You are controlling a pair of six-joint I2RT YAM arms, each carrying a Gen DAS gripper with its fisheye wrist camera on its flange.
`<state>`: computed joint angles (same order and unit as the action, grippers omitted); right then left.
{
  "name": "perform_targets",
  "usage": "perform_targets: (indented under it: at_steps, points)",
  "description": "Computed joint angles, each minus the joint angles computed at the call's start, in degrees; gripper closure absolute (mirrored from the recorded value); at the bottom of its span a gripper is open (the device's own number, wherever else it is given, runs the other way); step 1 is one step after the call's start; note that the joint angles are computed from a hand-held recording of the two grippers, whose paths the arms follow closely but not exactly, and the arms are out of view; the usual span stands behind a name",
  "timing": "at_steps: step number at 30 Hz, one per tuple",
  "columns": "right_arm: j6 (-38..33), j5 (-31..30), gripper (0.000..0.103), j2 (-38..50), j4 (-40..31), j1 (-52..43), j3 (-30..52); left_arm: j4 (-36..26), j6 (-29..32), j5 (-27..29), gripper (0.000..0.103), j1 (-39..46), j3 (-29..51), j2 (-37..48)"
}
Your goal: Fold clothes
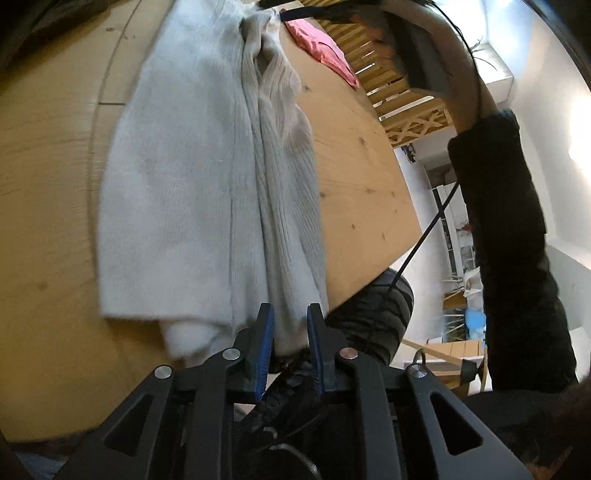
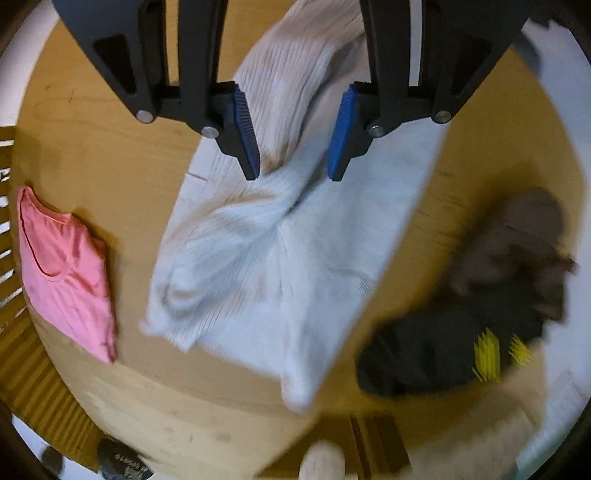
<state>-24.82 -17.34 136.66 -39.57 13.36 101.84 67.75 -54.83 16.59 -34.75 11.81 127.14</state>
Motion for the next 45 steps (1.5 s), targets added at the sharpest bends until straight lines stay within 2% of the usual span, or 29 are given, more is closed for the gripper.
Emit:
perform_targets:
  at_steps: [1, 2, 4, 7, 11, 13, 15, 19, 20, 22, 24, 27, 30, 34, 36, 38, 40, 45]
  points:
    - [-1.3, -4.9, 0.063, -2.5, 0.3, -2.5, -2.1, -2.2, 0.6, -1.3, 0.087, -0.7, -0.9, -2.9]
    - [-2.5, -7.6, 0.063, -4.8, 1.3, -5.0, -4.9, -8.0, 2.6, -2.4, 0.087, -1.2, -0.7, -7.7]
    - [-3.2, -7.3, 0.063, -6.1, 2.3, -6.6, -8.3, -15.9, 7.3, -2.3, 0.084, 0.0, 0.6, -13.9]
    - [-8.0, -6.9, 0.068, -4.6, 0.7, -8.0, -12.7, -24.6, 13.4, -1.5, 0.08, -0.6, 10.1, -12.6]
    - [-11.5, -6.6, 0.069, -3.6, 2.4, -8.0, -19.6, -35.1, 20.8, -0.3, 0.077, -0.6, 21.8, -5.9]
    - [-13.9, -7.9, 0.069, -5.5, 4.1, -9.0, -24.9, -38.5, 23.4, -0.6, 0.077, 0.5, 22.8, -6.2]
    - [-18.6, -9.4, 0.069, -10.2, 7.4, -11.7, -34.1, -40.1, 25.5, -1.0, 0.077, 2.8, 22.1, -7.8]
    - [-32.3, -10.0, 0.069, -20.1, 15.3, -19.1, -54.4, -47.4, 32.5, -2.9, 0.077, 8.9, 21.5, -13.2]
    - [-35.6, -10.2, 0.069, -21.6, 16.8, -20.6, -58.2, -50.1, 35.0, -2.7, 0.077, 10.9, 22.6, -13.9]
    - [-42.0, -10.0, 0.069, -24.8, 21.0, -22.4, -65.6, -55.3, 39.3, -2.4, 0.069, 14.3, 26.1, -13.5]
    - [-44.9, -9.8, 0.069, -27.1, 26.7, -22.5, -71.6, -58.9, 41.5, -2.0, 0.069, 16.7, 30.1, -11.3]
    - [-44.8, -8.9, 0.069, -26.6, 33.6, -20.6, -75.8, -60.3, 41.1, 1.4, 0.069, 19.6, 33.6, -7.4]
    - [-44.2, -9.0, 0.069, -24.2, 34.6, -18.5, -75.8, -61.5, 42.2, 2.3, 0.069, 19.3, 35.3, -5.4]
    - [-41.8, -9.9, 0.069, -23.6, 39.2, -16.2, -77.0, -63.4, 43.4, 2.9, 0.069, 18.6, 37.5, -3.4]
    - [-42.1, -10.5, 0.069, -23.3, 37.5, -16.1, -76.0, -63.7, 44.1, 2.1, 0.065, 18.7, 38.4, -3.1]
    - [-42.3, -11.6, 0.077, -22.9, 37.5, -15.9, -75.9, -64.4, 44.6, 1.7, 0.061, 18.9, 39.6, -2.6]
    - [-42.6, -12.6, 0.095, -23.2, 36.0, -16.1, -75.4, -65.2, 44.6, 1.8, 0.06, 19.0, 41.0, -1.1]
    - [-40.5, -11.5, 0.099, -24.1, 30.9, -17.3, -72.6, -66.2, 46.0, 0.7, 0.059, 18.2, 42.8, -0.1]
